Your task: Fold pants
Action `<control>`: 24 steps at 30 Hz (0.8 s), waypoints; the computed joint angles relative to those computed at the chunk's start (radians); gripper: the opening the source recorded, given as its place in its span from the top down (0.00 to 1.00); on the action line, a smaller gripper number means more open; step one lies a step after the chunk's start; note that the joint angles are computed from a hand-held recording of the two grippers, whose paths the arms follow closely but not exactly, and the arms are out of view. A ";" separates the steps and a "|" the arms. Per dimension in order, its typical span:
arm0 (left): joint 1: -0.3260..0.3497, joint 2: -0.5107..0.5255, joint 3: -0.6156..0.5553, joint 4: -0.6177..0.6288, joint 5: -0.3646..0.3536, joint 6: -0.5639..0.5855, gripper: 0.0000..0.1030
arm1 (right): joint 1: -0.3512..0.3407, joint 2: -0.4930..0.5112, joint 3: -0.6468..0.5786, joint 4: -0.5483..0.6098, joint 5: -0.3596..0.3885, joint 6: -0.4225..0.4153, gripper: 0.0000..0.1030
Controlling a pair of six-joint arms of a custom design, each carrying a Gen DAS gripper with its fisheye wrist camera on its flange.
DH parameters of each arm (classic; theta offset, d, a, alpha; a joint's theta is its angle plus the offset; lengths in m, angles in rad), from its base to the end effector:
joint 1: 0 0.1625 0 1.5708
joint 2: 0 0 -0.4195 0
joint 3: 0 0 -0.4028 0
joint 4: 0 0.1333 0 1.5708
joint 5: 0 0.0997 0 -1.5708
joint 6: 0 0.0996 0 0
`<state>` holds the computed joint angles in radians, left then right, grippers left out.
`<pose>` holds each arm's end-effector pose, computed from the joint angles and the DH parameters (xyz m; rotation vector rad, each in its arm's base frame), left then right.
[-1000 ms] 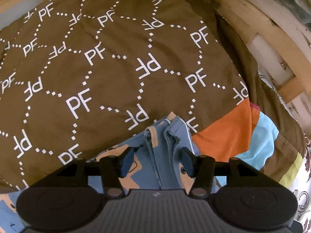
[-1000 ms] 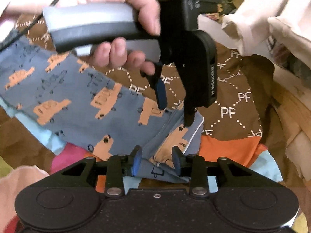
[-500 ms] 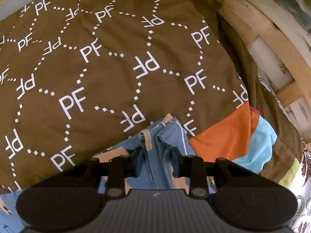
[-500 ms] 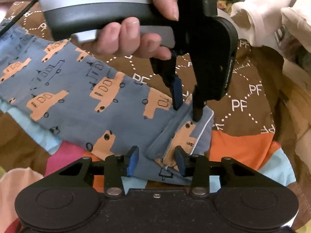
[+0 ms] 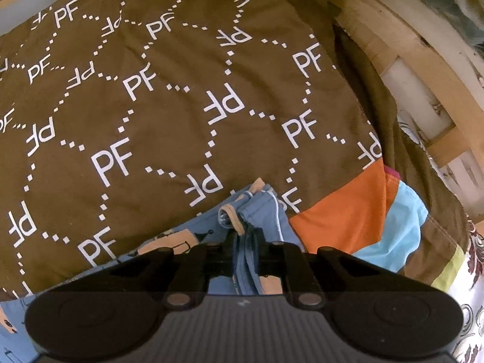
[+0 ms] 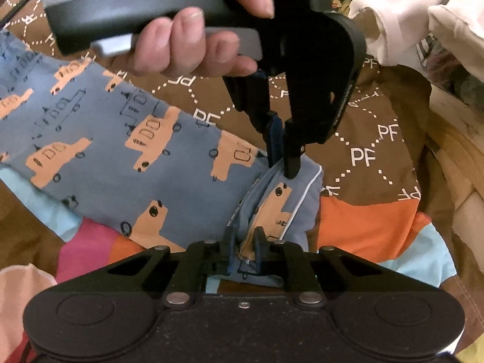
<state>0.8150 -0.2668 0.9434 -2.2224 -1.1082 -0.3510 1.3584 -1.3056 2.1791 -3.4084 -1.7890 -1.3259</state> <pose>-0.4304 -0.7159 -0.0707 0.5543 2.6615 -0.3076 0.0027 -0.5175 0.2850 1.0741 -1.9684 0.6711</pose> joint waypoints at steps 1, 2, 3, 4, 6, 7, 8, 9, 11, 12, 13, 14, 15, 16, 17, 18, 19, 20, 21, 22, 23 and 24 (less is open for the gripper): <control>0.000 -0.006 0.008 -0.005 -0.005 -0.002 0.90 | 0.001 -0.006 0.002 0.005 0.004 0.007 0.89; 0.001 -0.013 0.018 -0.010 -0.008 -0.002 0.90 | 0.001 -0.011 0.004 0.010 0.007 0.015 0.89; 0.002 -0.021 0.030 -0.016 -0.012 -0.002 0.91 | 0.002 -0.018 0.005 0.019 0.011 0.024 0.89; 0.002 -0.026 0.036 -0.018 -0.015 -0.003 0.91 | 0.003 -0.024 0.006 0.029 0.014 0.033 0.89; 0.003 -0.039 0.052 -0.026 -0.021 -0.008 0.91 | 0.005 -0.034 0.006 0.044 0.022 0.051 0.89; 0.004 -0.050 0.066 -0.033 -0.025 -0.010 0.91 | 0.006 -0.042 0.007 0.055 0.026 0.059 0.89; 0.004 -0.058 0.076 -0.038 -0.027 -0.012 0.91 | 0.008 -0.047 0.008 0.062 0.032 0.067 0.89; 0.003 -0.068 0.088 -0.044 -0.029 -0.009 0.91 | 0.010 -0.056 0.011 0.072 0.036 0.075 0.89; 0.001 -0.086 0.109 -0.055 -0.029 -0.004 0.91 | 0.016 -0.070 0.015 0.093 0.043 0.087 0.89; -0.001 -0.096 0.123 -0.061 -0.028 0.000 0.91 | 0.019 -0.078 0.015 0.109 0.047 0.095 0.89; -0.002 -0.108 0.139 -0.067 -0.027 0.005 0.91 | 0.022 -0.084 0.016 0.121 0.050 0.105 0.89; -0.004 -0.121 0.156 -0.074 -0.026 0.008 0.91 | 0.025 -0.089 0.016 0.135 0.051 0.116 0.89; -0.004 -0.132 0.170 -0.080 -0.025 0.011 0.91 | 0.027 -0.094 0.017 0.146 0.053 0.123 0.89; -0.005 -0.144 0.187 -0.087 -0.022 0.010 0.91 | 0.030 -0.098 0.019 0.154 0.055 0.127 0.89; -0.005 -0.155 0.201 -0.091 -0.021 0.009 0.91 | 0.033 -0.100 0.021 0.159 0.057 0.128 0.89; -0.006 -0.166 0.215 -0.095 -0.020 0.008 0.91 | 0.036 -0.102 0.024 0.164 0.058 0.127 0.89; -0.006 -0.176 0.228 -0.098 -0.018 0.005 0.92 | 0.040 -0.105 0.027 0.172 0.058 0.128 0.89; -0.006 -0.186 0.243 -0.101 -0.016 0.001 0.91 | 0.043 -0.106 0.026 0.183 0.058 0.131 0.89; -0.007 -0.199 0.260 -0.105 -0.013 -0.004 0.91 | 0.046 -0.108 0.027 0.194 0.059 0.133 0.89; -0.008 -0.213 0.281 -0.110 -0.008 -0.007 0.92 | 0.050 -0.111 0.030 0.207 0.062 0.136 0.89; -0.008 -0.224 0.297 -0.113 -0.001 -0.010 0.92 | 0.053 -0.113 0.032 0.217 0.066 0.138 0.89; -0.009 -0.242 0.322 -0.116 0.006 -0.012 0.92 | 0.055 -0.119 0.033 0.235 0.072 0.143 0.89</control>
